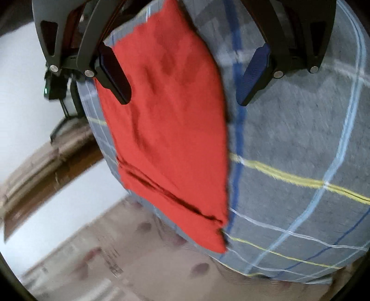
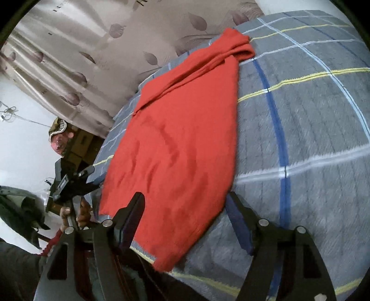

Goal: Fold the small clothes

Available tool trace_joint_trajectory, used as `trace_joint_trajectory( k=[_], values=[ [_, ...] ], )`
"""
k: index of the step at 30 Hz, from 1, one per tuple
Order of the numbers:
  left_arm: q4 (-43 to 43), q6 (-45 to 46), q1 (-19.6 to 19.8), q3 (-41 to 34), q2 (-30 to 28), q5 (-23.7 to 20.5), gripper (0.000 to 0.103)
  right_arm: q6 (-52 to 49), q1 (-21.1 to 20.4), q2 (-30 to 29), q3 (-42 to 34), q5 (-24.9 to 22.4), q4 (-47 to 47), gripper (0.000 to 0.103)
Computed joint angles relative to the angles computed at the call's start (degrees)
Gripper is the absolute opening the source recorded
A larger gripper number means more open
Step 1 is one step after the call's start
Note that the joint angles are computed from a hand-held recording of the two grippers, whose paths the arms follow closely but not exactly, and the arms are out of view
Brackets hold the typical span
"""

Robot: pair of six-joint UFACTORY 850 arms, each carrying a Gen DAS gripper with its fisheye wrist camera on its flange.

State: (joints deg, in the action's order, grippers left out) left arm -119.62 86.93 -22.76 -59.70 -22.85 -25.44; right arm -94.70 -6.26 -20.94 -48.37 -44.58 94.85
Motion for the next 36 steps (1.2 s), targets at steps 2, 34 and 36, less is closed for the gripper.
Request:
trace_joint_trajectory(
  k=[2,34,36],
  values=[
    [-1.1,2.5,-0.8,1.1,0.9,-0.2,0.092,-0.4,-0.1,0.0,0.8,-2.3,0.3,0.070],
    [-15.4,12.7,-3.7,6.8,1.0,-9.4,0.004,0.1,1.6,-3.5,1.6,-9.6,5.6,0.009],
    [-18.5,16.0,-3.7,7.3,2.3,-9.6,0.004,-0.8,1.2,-2.7,2.1,-11.2,6.4,0.009]
  ],
)
